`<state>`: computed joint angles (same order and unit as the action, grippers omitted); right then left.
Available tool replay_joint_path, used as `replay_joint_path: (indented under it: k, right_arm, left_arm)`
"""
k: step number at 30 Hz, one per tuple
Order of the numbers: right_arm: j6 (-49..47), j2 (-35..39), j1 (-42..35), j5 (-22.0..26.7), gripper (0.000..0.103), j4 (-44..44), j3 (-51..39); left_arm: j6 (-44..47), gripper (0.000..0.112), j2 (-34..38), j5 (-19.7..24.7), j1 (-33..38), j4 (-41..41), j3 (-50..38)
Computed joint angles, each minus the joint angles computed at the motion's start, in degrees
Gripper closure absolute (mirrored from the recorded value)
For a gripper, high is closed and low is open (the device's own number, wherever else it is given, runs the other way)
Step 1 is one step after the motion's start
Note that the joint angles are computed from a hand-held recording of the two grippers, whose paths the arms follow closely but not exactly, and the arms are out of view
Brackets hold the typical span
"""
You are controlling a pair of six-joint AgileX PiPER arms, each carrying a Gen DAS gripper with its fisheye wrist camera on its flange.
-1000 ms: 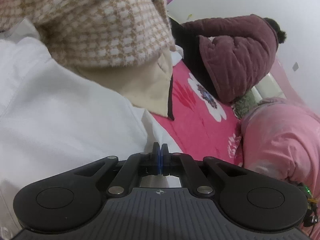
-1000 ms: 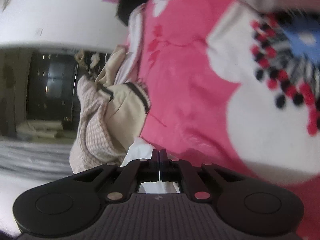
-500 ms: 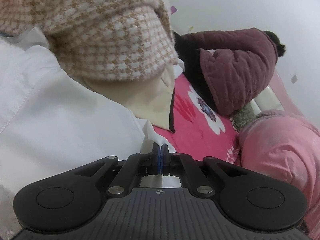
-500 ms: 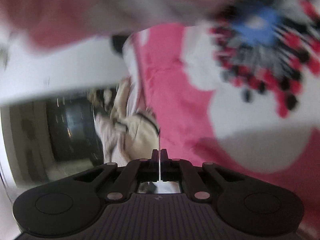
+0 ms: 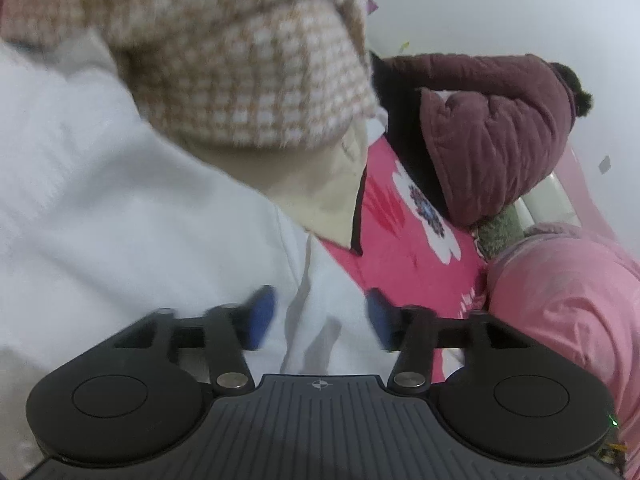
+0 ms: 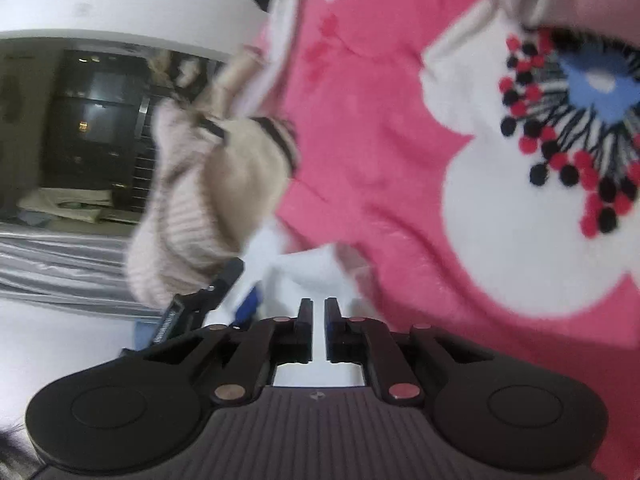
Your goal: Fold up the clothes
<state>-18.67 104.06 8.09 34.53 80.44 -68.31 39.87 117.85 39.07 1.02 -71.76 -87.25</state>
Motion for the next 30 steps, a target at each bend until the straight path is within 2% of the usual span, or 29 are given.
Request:
replay_joint_path:
  k: [1,5,9,15,19,22,26,28,30]
  right_arm:
    - [-0.7,-1.9,-0.4,0.3,0.085,0.0,1.2]
    - [-1.2,-9.2,-1.5,1.9,0.085,-2.2,4.5]
    - [-1.3,-19.1,-3.7,5.3,0.085,-3.5,9.2]
    - [6.9,-36.1,-4.8,11.2,0.085,-10.9,14.9]
    - [16.5,-41.9,2.7,8.8,0.085,-19.3,16.8]
    - [23.5,-40.3,12.5,3.9,0.085,-24.9,18.0]
    - [20.7,-31.8,23.4,-2.0,0.085,-21.4,18.1]
    - [23.8,-26.9,28.1,-4.4,0.085,-25.8,15.6]
    - [24.7,-22.0,31.4,-6.8,0.085,-27.4,13.4]
  left_arm:
    - [-0.1,0.050,-1.0,-0.4,0.1,0.4,0.5]
    - [-1.9,0.049,-6.1,-1.2,1.1,2.1,3.0]
    - [-1.6,0.049,-13.8,1.2,3.3,4.8,7.5]
    - [-0.7,0.049,-28.6,12.2,7.5,12.9,18.1]
    - [2.5,0.049,-37.8,22.2,10.6,17.8,28.8]
    - [3.6,0.049,-43.6,25.3,11.1,21.5,37.4]
    - [5.6,0.049,-50.7,24.6,11.9,23.7,46.6]
    - [5.8,0.049,-53.9,23.9,13.0,24.7,49.0]
    - [7.4,0.049,-56.7,26.7,17.7,24.2,50.2]
